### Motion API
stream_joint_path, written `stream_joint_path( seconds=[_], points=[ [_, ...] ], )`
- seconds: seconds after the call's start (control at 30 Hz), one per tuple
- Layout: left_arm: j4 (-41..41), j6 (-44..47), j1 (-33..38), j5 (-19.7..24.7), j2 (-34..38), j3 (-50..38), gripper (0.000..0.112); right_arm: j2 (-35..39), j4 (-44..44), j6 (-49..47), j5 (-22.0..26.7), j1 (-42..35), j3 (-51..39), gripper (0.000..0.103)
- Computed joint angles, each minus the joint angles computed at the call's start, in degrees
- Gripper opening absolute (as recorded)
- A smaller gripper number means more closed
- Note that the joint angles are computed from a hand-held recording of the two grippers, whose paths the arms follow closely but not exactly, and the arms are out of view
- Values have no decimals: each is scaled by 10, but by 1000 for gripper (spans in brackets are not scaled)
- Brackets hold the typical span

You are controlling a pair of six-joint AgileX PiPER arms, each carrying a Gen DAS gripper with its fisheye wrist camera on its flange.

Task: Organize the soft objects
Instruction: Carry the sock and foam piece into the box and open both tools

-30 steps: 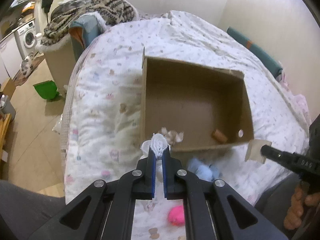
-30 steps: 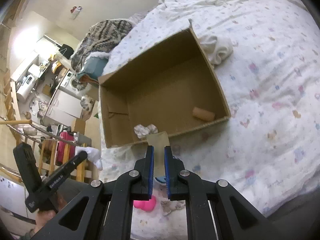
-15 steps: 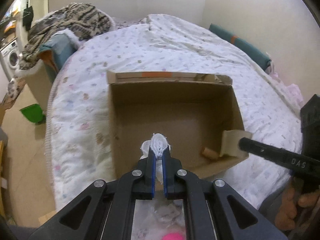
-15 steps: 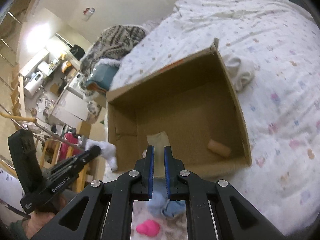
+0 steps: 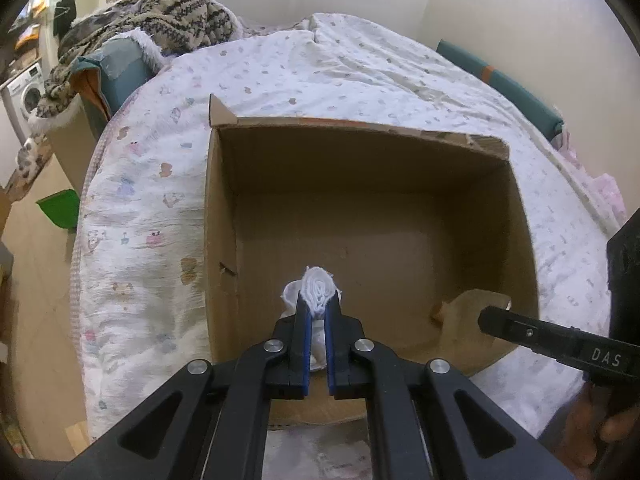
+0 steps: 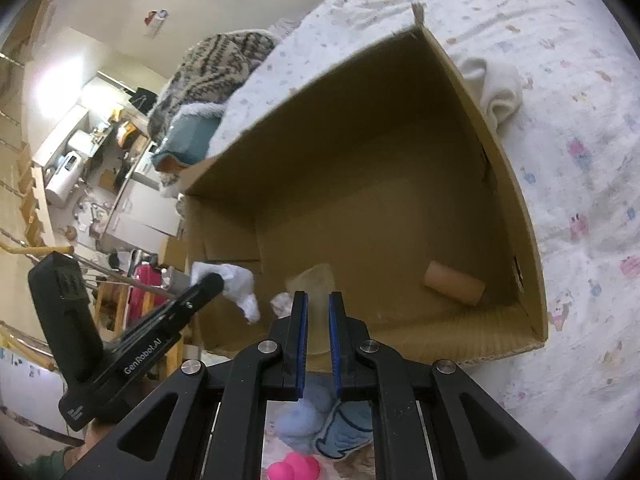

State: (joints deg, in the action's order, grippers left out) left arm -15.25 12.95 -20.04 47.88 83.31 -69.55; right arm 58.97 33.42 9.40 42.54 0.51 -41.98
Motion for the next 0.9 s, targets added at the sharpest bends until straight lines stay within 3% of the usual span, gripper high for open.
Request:
stream_joint_path(
  seconds=[0.13, 0.43, 0.57, 0.7, 0.9],
  points=[
    [10, -7, -1, 20, 10, -4, 6, 25, -155, 124, 5, 73, -28, 12],
    [30, -19, -21, 7, 5, 2, 6, 61, -177, 136, 6, 104, -43, 12],
    [15, -20, -14, 22, 14, -5, 6, 64, -192, 144, 5, 116, -45, 12],
    [94, -87, -38, -16, 0, 10, 6, 72, -234, 173, 7, 135, -52, 12],
    [43, -55, -12, -5, 7, 4, 7, 65, -246, 180, 8, 138, -49, 12]
  ],
)
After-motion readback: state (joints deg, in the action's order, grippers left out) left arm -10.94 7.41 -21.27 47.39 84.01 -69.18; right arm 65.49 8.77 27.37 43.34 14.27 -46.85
